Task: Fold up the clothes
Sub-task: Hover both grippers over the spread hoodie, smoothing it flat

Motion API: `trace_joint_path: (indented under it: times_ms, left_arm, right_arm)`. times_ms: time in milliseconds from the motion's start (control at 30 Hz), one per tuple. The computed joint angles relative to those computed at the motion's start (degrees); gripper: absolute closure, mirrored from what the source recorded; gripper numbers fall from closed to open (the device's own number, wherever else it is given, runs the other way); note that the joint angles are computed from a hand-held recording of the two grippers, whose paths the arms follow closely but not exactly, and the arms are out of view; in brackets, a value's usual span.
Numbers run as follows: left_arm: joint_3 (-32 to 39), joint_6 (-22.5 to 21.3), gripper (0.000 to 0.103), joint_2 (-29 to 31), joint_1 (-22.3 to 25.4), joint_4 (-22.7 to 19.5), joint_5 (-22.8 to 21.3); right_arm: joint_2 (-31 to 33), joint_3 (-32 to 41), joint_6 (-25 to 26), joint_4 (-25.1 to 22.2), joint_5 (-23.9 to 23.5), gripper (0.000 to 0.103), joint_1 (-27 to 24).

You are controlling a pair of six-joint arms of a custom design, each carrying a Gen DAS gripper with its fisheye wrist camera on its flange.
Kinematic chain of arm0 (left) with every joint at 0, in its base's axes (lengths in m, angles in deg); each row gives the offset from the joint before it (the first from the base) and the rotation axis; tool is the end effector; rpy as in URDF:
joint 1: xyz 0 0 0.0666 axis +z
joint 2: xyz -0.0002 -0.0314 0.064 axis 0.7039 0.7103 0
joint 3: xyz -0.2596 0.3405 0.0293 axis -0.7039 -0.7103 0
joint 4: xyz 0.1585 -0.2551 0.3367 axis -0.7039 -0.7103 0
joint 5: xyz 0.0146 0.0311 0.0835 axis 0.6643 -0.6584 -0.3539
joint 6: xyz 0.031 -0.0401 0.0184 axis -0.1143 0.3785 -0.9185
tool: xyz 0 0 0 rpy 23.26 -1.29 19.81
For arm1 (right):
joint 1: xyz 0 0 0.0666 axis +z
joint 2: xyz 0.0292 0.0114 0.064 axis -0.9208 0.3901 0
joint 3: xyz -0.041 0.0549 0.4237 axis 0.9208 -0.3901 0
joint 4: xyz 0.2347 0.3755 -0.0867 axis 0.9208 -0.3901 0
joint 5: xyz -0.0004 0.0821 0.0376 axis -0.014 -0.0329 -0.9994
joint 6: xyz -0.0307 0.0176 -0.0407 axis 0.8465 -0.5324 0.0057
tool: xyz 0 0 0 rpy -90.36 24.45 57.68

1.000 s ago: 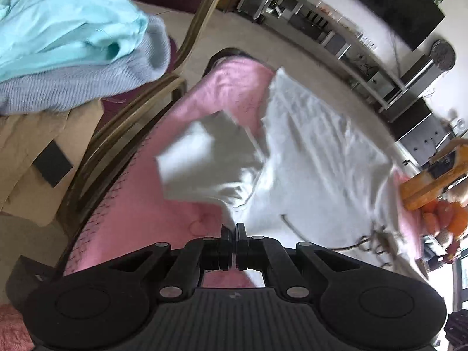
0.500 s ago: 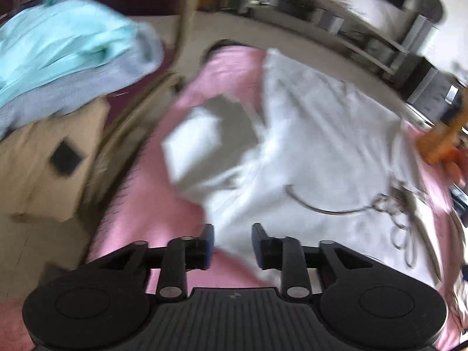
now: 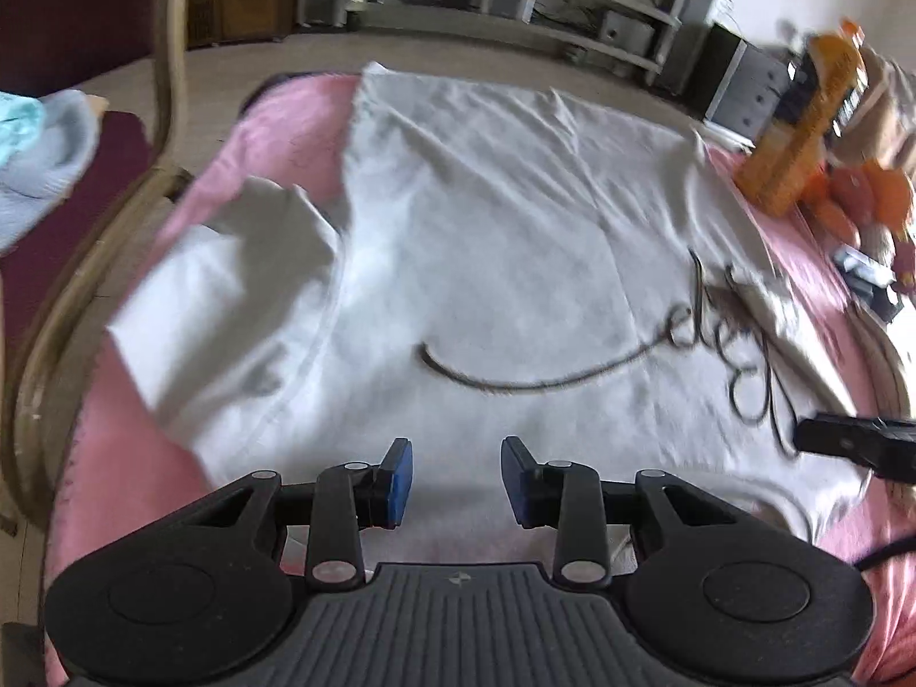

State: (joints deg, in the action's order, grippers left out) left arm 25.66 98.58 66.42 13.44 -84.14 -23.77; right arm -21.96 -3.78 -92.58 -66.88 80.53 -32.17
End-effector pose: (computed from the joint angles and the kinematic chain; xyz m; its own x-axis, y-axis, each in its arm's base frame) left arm 0.3299 -0.1919 0.5054 -0.8095 -0.1085 -0.5770 -0.0325 0.9895 -0.1405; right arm 0.3343 0.2325 0.5055 -0.8185 -0.0551 -0.5719 -0.2516 0.9292 0.2706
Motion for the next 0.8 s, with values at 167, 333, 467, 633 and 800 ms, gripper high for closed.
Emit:
trace_joint_path:
  times_ms: [167, 333, 467, 633, 800]
  left_arm:
    - [0.1, -5.2, 0.070, 1.3, -2.3, -2.1, -3.0]
    - [0.6, -5.6, 0.070, 0.2, -3.8, -7.4, -3.0]
    - [1.0, -3.8, 0.070, -0.9, -5.9, -12.3, -2.9]
    - [1.2, 0.0, 0.070, -2.5, -6.9, -14.9, -3.1]
    - [2.5, 1.3, 0.067, -2.9, -6.2, -12.4, -8.6]
  right_arm:
    - [2.8, 0.4, 5.1, -2.3, 0.7, 0.072, 2.1]
    - [2.1, 0.7, 6.9, -7.4, 2.7, 0.073, 3.8]
    - [-0.3, 0.0, 5.0, -11.5, 1.1, 0.073, 4.0]
    - [-3.4, -1.1, 0.7, -13.7, 0.4, 0.072, 3.7]
    - [-7.2, -2.5, -5.1, -8.0, -1.3, 0.072, 0.0]
